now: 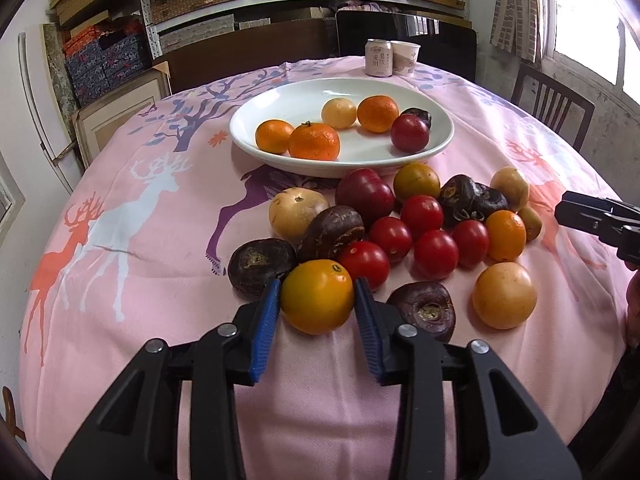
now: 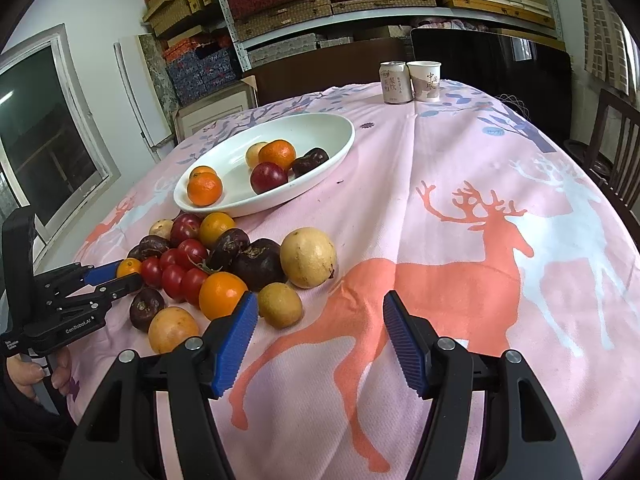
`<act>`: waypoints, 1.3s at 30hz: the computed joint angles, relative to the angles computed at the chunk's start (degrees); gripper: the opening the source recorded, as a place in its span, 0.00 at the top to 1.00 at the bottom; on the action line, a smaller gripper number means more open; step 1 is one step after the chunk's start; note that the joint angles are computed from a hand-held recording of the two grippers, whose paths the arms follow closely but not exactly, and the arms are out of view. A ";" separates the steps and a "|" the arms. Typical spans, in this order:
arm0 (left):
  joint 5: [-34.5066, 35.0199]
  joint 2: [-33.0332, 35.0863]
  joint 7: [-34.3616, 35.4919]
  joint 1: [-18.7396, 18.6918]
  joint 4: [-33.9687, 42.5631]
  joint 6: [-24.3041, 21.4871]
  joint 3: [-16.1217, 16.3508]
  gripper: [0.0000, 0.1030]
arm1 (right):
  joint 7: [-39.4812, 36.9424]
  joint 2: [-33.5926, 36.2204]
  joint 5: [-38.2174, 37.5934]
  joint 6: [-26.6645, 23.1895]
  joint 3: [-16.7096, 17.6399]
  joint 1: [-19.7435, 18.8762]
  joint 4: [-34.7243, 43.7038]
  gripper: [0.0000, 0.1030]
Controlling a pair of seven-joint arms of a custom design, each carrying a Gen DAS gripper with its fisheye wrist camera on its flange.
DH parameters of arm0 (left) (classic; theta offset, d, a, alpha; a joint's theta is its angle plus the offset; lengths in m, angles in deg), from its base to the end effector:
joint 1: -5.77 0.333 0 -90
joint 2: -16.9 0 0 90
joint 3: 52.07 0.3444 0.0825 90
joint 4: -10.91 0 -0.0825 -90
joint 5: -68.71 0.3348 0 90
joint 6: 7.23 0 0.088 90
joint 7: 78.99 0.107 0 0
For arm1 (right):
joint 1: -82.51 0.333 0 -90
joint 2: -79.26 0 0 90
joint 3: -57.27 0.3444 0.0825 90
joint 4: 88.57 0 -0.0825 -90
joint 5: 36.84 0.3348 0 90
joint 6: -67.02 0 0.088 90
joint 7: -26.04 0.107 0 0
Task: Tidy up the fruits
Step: 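Grasp a yellow orange with the left gripper, then grasp a pale yellow fruit with the right gripper while the left holds the orange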
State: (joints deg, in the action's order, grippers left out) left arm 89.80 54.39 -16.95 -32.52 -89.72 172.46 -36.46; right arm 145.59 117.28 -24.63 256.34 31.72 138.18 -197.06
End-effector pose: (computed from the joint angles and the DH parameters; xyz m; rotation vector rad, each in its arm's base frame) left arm 0.6087 -0.3315 0.3434 -1.4099 2.1125 -0.7675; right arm 0.5582 0.3653 0.3385 -1.6476 1.6735 -0.4706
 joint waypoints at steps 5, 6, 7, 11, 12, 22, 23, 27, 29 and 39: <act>-1.89 -0.87 0.63 0.12 -2.60 3.08 -0.30 0.64 | -2.55 -0.74 -1.10 1.16 2.05 -0.92 -0.12 0.36; -2.40 -1.02 0.81 -0.38 -3.18 3.66 0.14 0.64 | -3.07 -0.66 -1.08 0.66 1.77 -0.50 0.13 0.36; -3.03 -1.19 1.23 -0.40 -3.67 4.17 0.04 0.64 | -3.40 -0.47 -1.14 -0.40 1.47 -0.17 0.68 0.36; -5.86 -1.72 3.48 0.09 -5.17 5.55 -0.96 0.64 | -2.08 0.50 -3.53 -5.88 0.76 0.16 3.47 0.37; -6.60 -1.79 4.08 0.28 -5.38 5.86 -1.25 0.64 | -1.42 0.99 -4.39 -7.41 -0.01 0.54 4.40 0.38; -12.16 -1.84 9.30 1.09 -5.68 6.12 -3.09 0.64 | 2.28 3.81 -12.21 -18.57 2.32 -3.13 13.74 0.64; -12.52 -1.82 9.66 1.16 -5.65 6.12 -3.21 0.64 | 2.77 4.09 -12.75 -19.43 2.81 -3.67 14.58 0.65; -13.69 -1.78 10.76 1.47 -5.52 5.89 -3.77 0.64 | 3.91 4.34 -15.13 -20.32 5.40 -5.97 15.81 0.72; -14.11 -1.73 11.09 1.72 -5.36 5.66 -4.13 0.64 | 4.90 3.90 -16.16 -18.91 6.47 -6.97 14.92 0.72; -17.24 -2.26 12.11 1.43 -7.02 8.27 -3.96 0.64 | 10.40 -0.15 -20.11 -8.17 8.70 -9.33 6.54 0.72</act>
State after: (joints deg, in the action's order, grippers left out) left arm 72.56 52.13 -4.84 -31.09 -96.75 180.73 -40.41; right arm 155.99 117.14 -44.74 248.17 40.42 128.85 -190.52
